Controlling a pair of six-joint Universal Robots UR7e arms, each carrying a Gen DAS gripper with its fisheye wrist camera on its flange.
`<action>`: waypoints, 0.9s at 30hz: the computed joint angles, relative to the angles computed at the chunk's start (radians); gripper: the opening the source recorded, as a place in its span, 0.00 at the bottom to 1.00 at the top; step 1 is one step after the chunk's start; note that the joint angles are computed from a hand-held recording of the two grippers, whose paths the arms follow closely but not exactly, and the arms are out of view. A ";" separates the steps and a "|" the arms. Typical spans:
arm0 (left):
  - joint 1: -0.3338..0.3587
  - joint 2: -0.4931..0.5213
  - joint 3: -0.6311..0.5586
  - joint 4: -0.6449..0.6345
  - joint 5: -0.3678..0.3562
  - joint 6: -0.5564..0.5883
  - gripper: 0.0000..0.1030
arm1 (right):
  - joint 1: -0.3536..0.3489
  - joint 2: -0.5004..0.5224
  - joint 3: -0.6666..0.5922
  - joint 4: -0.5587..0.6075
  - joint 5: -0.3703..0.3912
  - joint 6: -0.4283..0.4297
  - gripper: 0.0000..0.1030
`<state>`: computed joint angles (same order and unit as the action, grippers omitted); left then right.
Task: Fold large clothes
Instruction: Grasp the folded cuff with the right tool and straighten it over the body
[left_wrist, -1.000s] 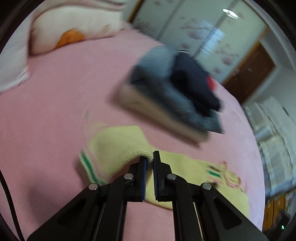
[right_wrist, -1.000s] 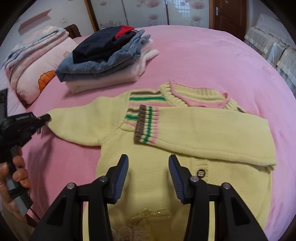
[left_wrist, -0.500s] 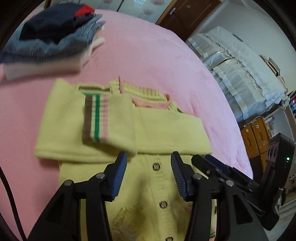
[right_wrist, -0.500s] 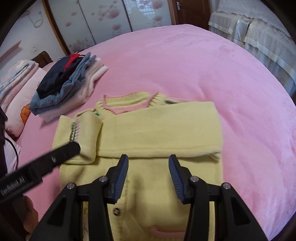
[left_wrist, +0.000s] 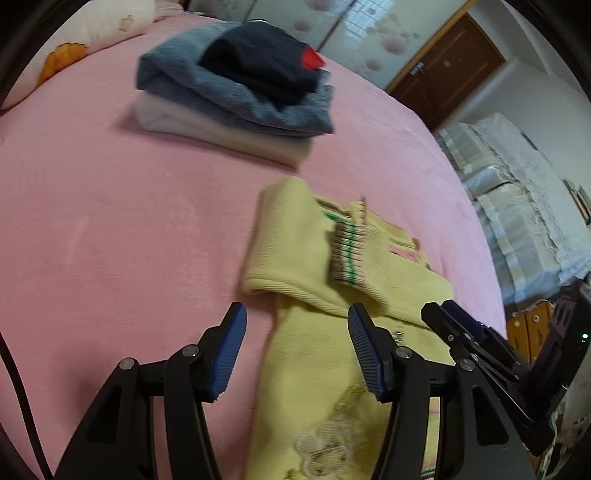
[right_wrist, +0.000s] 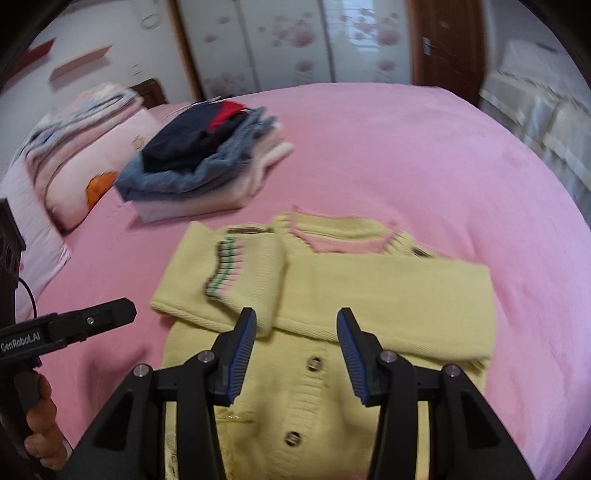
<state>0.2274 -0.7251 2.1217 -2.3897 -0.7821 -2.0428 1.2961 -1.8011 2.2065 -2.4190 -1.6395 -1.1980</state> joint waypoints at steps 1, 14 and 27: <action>-0.003 -0.006 0.006 0.020 -0.009 -0.019 0.54 | 0.011 -0.002 0.020 -0.021 -0.005 -0.026 0.44; -0.021 -0.035 0.103 -0.030 -0.083 -0.103 0.54 | 0.110 0.186 0.258 -0.638 -0.174 -0.378 0.44; 0.004 -0.001 0.061 -0.064 -0.079 -0.016 0.54 | 0.048 0.119 -0.037 -0.221 -0.054 0.111 0.07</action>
